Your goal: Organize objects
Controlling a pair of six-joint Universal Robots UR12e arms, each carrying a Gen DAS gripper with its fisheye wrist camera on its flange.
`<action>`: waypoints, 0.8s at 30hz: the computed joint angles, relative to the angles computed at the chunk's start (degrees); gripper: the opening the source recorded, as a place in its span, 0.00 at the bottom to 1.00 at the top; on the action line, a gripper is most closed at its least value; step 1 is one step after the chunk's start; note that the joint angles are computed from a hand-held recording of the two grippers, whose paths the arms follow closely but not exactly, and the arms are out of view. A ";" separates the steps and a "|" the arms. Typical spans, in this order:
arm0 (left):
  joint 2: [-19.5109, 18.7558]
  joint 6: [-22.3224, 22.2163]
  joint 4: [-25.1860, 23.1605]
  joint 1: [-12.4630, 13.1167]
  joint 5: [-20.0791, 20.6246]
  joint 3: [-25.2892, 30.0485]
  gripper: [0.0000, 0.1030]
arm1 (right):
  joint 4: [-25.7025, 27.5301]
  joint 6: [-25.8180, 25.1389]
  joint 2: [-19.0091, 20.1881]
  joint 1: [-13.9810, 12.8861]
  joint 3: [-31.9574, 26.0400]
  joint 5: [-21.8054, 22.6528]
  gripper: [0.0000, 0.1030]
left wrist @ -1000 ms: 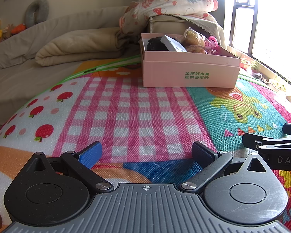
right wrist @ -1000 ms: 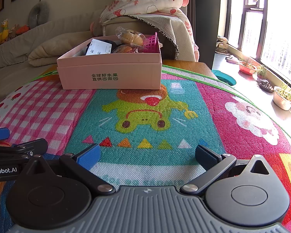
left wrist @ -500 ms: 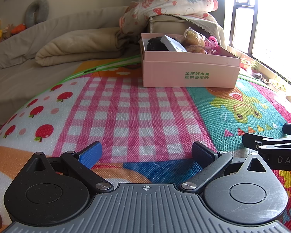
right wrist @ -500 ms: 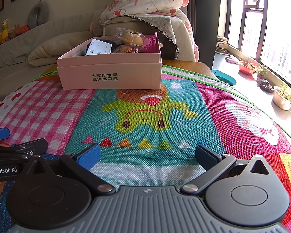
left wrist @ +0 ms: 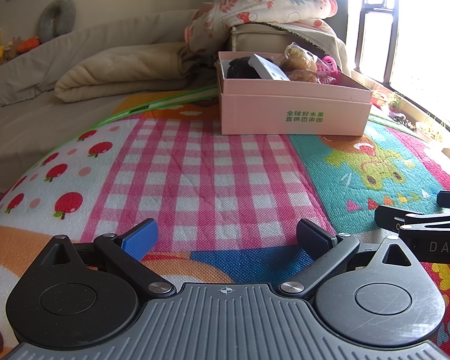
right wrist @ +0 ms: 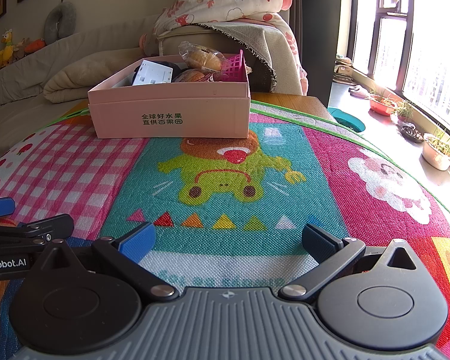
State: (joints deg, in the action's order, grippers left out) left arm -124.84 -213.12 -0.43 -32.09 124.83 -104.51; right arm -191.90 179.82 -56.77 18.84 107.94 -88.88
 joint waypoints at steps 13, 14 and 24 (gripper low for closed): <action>0.01 -0.01 0.00 -0.01 0.00 -0.01 0.99 | 0.00 0.01 0.00 0.00 0.00 0.00 1.00; 0.00 -0.06 0.00 -0.01 -0.04 -0.01 0.99 | 0.02 0.02 -0.01 -0.01 0.00 0.02 1.00; -0.07 -0.10 -0.35 -0.07 0.07 0.25 0.99 | 0.07 0.01 -0.01 -0.02 -0.05 0.03 1.00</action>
